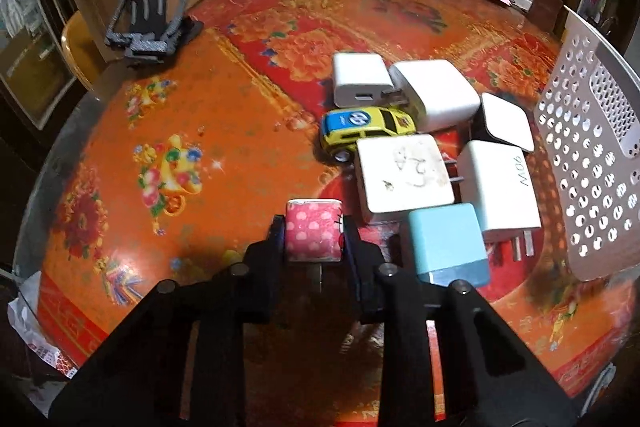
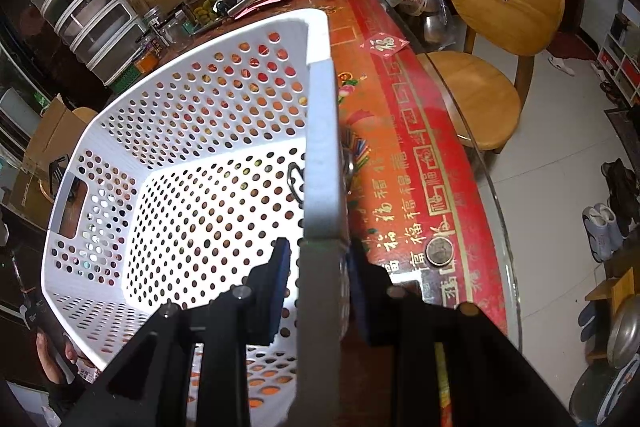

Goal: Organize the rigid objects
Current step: 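Grasp the pink charger with the left tool and drop it into the basket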

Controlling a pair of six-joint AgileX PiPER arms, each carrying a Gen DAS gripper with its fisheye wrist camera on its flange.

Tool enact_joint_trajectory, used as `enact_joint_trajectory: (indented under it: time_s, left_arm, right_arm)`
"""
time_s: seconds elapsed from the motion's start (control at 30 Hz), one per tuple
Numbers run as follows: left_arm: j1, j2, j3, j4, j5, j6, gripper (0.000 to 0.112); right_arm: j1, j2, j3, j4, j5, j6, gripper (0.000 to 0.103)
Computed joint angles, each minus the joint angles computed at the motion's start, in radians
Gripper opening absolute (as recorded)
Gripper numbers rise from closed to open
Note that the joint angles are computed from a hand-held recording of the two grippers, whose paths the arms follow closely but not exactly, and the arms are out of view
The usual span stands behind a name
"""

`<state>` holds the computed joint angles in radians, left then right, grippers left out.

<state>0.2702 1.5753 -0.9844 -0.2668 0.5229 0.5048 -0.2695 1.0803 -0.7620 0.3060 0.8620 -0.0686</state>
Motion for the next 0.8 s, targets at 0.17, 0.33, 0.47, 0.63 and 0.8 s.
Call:
enact_joint_trajectory:
  time_s: [0.17, 0.33, 0.47, 0.63, 0.8]
  left_arm:
    - [-0.014, -0.047, 0.007, 0.074, -0.025, -0.065, 0.024]
    - [-0.085, -0.127, -0.009, 0.264, -0.009, -0.244, 0.024]
    - [-0.184, -0.186, -0.042, 0.457, 0.035, -0.418, 0.024]
    - [-0.333, -0.218, -0.120, 0.658, 0.131, -0.574, 0.024]
    - [-0.521, -0.213, -0.226, 0.810, 0.241, -0.664, 0.024]
  right_arm:
    - [0.016, 0.007, -0.002, -0.014, -0.007, 0.019, 0.028]
    - [0.019, 0.006, 0.001, -0.016, -0.010, 0.020, 0.028]
    - [0.018, 0.008, -0.002, -0.020, -0.006, 0.015, 0.027]
    - [0.029, 0.012, -0.009, -0.040, -0.001, 0.031, 0.026]
    - [0.033, 0.013, -0.010, -0.045, -0.002, 0.036, 0.026]
